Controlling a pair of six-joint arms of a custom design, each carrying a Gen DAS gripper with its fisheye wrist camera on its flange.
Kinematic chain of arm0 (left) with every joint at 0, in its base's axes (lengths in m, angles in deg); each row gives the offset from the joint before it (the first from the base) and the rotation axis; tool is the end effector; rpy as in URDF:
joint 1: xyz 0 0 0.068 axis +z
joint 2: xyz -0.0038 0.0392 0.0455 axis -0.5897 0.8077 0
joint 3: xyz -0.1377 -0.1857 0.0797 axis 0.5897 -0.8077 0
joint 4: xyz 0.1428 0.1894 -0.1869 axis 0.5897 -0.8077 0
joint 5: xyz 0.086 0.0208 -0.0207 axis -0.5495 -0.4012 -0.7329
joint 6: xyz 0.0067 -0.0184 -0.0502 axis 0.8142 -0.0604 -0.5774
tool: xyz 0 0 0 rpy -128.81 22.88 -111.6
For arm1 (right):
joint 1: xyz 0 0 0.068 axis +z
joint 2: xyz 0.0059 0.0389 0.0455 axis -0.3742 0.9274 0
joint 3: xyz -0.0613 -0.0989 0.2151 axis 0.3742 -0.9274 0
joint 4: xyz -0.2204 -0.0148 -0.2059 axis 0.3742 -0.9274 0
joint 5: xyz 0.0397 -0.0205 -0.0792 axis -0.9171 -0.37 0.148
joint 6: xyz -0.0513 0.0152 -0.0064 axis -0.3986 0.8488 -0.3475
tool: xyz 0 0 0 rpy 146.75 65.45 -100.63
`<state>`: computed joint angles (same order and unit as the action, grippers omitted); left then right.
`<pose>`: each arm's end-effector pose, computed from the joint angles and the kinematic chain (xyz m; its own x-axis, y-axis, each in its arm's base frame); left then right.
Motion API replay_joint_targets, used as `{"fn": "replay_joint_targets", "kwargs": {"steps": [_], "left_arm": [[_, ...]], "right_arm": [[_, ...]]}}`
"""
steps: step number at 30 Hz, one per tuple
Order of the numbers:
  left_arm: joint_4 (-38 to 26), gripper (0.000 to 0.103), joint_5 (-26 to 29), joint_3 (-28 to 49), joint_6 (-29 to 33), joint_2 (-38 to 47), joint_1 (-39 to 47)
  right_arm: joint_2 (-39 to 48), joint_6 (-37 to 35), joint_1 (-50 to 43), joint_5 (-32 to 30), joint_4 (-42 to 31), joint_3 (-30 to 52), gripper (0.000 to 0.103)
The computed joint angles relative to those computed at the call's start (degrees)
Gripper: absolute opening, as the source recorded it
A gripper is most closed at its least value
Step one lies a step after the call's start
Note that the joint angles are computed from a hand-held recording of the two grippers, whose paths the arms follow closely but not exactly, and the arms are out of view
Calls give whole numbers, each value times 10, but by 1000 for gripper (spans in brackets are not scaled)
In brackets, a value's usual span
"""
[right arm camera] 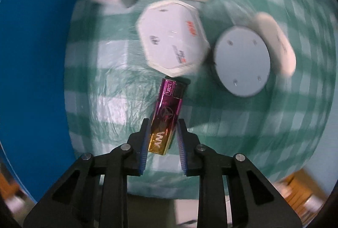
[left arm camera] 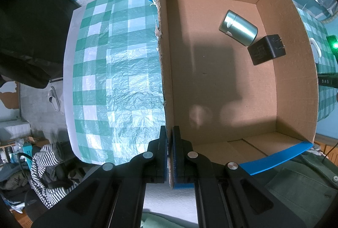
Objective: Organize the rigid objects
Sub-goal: 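Grasp the pink-gold lighter with the right gripper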
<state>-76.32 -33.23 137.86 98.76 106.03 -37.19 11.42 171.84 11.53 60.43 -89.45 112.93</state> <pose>0.4540 -0.0076 0.1552 -0.4325 0.9016 -0.0005 0.9004 0.4320 0.0514 0.1813 0.1266 0.0694 -0.5986 0.7864 0.1524 0.8003 0.5955 0.0704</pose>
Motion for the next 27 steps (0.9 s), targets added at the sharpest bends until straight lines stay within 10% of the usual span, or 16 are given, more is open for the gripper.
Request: {"fn": "replay_joint_targets", "kwargs": {"steps": [27], "left_arm": [[2,4,-5,-7,8,-2,4]], "right_arm": [[-6,81,93,54,-22,44,22]]}}
